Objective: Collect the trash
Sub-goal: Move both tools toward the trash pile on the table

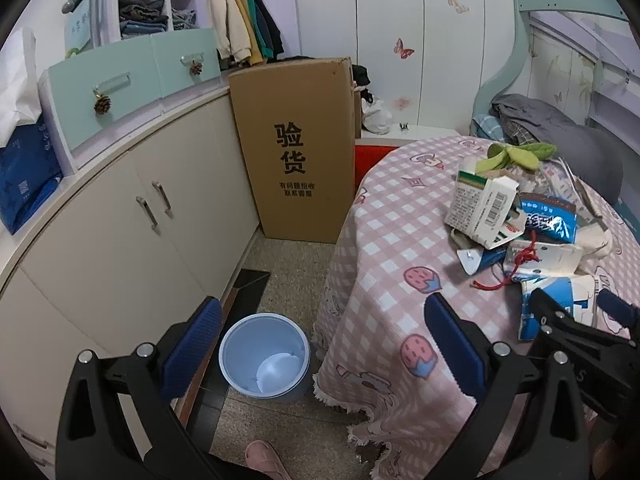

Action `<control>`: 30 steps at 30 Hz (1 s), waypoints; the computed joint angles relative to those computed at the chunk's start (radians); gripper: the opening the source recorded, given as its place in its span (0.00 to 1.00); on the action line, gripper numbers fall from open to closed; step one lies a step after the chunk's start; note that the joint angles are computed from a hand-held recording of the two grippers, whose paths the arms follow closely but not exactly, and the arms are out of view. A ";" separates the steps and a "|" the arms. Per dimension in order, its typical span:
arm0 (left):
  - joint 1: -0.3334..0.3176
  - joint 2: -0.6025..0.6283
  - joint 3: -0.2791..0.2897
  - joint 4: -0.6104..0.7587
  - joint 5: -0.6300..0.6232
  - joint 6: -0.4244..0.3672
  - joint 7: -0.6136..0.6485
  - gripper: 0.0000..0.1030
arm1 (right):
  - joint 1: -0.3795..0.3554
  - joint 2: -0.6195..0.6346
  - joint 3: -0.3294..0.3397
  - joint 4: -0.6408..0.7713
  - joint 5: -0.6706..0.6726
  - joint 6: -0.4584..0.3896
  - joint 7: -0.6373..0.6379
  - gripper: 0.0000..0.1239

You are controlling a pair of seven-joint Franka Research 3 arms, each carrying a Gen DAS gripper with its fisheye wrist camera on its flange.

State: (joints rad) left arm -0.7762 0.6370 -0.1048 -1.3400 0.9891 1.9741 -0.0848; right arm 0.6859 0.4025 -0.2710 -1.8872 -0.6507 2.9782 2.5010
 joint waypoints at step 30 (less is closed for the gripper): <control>0.033 0.526 0.002 0.708 -0.452 0.502 0.538 0.80 | -0.854 -0.058 0.740 -0.251 0.567 0.321 -0.623 0.78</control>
